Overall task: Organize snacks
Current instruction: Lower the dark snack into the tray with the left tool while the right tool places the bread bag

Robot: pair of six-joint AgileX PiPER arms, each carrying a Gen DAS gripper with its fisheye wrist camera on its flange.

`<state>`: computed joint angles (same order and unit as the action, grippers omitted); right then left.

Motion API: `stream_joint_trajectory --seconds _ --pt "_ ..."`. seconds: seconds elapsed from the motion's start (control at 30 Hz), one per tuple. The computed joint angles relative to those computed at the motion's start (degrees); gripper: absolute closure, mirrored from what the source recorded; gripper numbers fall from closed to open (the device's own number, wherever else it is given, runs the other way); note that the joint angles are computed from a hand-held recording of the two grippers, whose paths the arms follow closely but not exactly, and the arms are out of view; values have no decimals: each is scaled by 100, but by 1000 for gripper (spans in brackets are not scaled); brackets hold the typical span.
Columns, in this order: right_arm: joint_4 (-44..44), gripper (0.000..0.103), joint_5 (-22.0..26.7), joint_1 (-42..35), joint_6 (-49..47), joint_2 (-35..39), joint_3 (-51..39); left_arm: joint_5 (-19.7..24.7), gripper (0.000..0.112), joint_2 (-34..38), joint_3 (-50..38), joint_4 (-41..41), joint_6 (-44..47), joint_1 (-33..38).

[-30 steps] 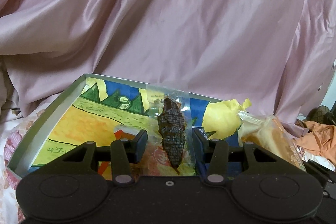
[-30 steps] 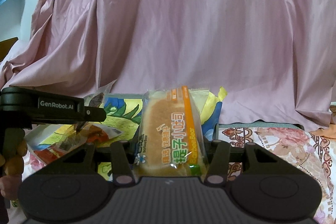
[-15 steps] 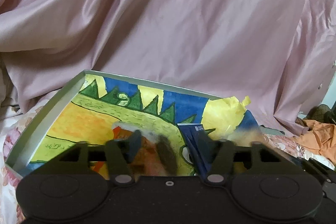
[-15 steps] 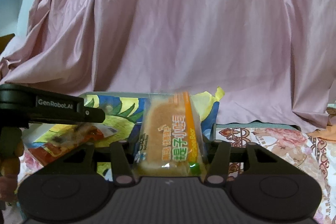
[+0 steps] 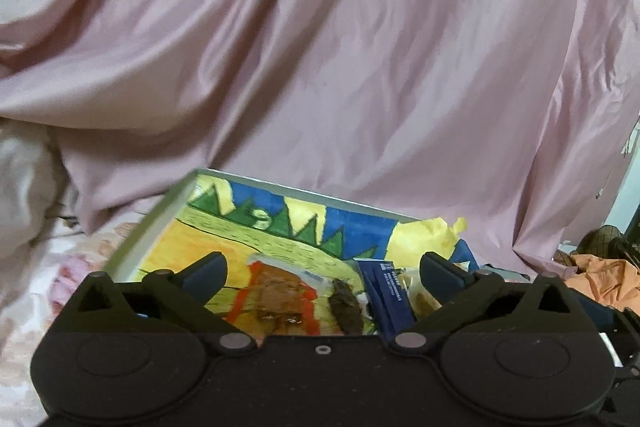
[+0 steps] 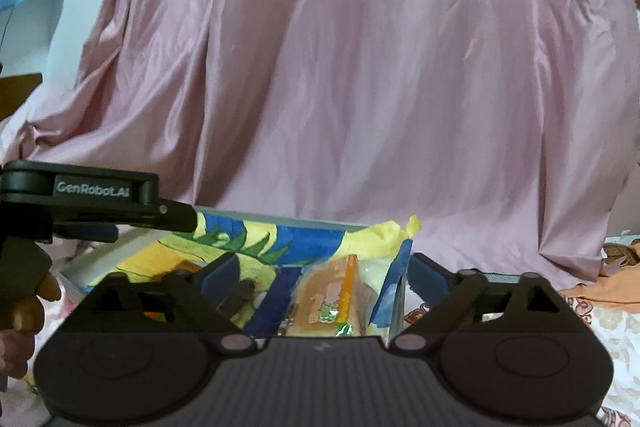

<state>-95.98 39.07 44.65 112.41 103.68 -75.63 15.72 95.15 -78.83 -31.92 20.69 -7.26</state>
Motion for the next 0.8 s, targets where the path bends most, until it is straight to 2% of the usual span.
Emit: stream_joint_trajectory --seconds 0.1,0.2,0.43,0.8 --pt "-91 1 255 249 159 -216 236 -46 10 -471 554 -1079 1111 217" --pt "-102 0 593 566 232 -398 451 -8 10 -893 1025 -1684 1662 410" --pt "23 0 1345 1312 418 -737 745 271 10 -1776 1944 -2505 2577 907" --pt "409 0 2333 2375 507 -876 909 1121 10 -2899 3045 -3540 4048 2122"
